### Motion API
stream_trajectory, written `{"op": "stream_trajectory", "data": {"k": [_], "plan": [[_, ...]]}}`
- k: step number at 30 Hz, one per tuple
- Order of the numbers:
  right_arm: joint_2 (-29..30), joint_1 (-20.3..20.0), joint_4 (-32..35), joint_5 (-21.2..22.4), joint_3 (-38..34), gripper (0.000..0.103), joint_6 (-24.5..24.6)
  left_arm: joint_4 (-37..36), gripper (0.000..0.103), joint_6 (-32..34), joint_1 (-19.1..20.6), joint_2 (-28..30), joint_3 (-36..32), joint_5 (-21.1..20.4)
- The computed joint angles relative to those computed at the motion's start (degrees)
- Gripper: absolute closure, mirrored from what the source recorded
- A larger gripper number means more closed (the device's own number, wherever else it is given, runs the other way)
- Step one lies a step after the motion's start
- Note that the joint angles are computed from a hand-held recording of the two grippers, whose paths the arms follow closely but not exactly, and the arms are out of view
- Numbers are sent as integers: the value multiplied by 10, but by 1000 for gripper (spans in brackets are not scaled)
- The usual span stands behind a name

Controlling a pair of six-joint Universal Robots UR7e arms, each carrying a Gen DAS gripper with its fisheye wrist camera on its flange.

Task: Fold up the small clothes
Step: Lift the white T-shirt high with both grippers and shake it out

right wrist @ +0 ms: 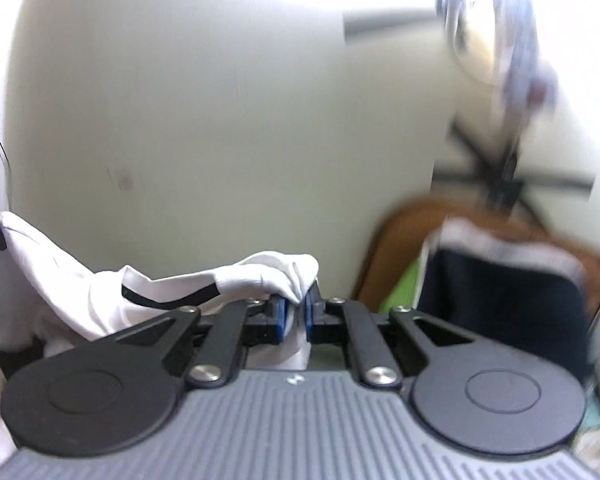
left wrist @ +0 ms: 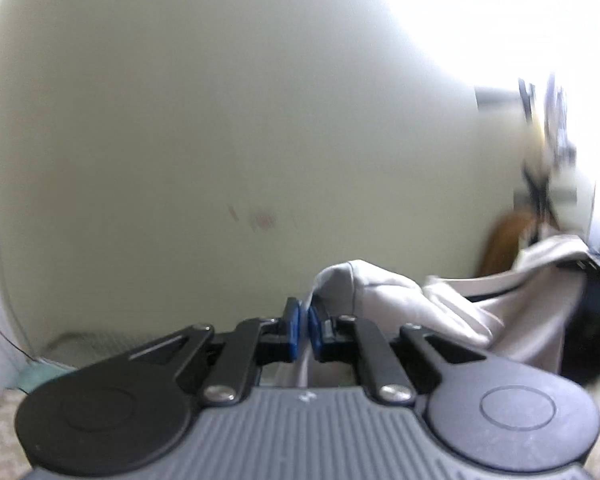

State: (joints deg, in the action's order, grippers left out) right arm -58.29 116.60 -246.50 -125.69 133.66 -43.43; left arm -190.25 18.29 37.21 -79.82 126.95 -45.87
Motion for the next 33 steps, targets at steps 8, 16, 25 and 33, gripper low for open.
{"op": "stream_trajectory", "data": {"k": [8,16,25,33], "plan": [[-54,166,-40,-46,-62,91,-112,-39,97,-12,-145,-167,43,79],[-49,306,-63,-91,-187,91,-311,-151,97,132,-365,-254,49,224],[-79,328,40,-116,-228,91,-302,-248,97,227,-345,-186,1,199],[-143,266,86,-63,-92,91,-173,-182,97,116,-267,-196,41,167]]}}
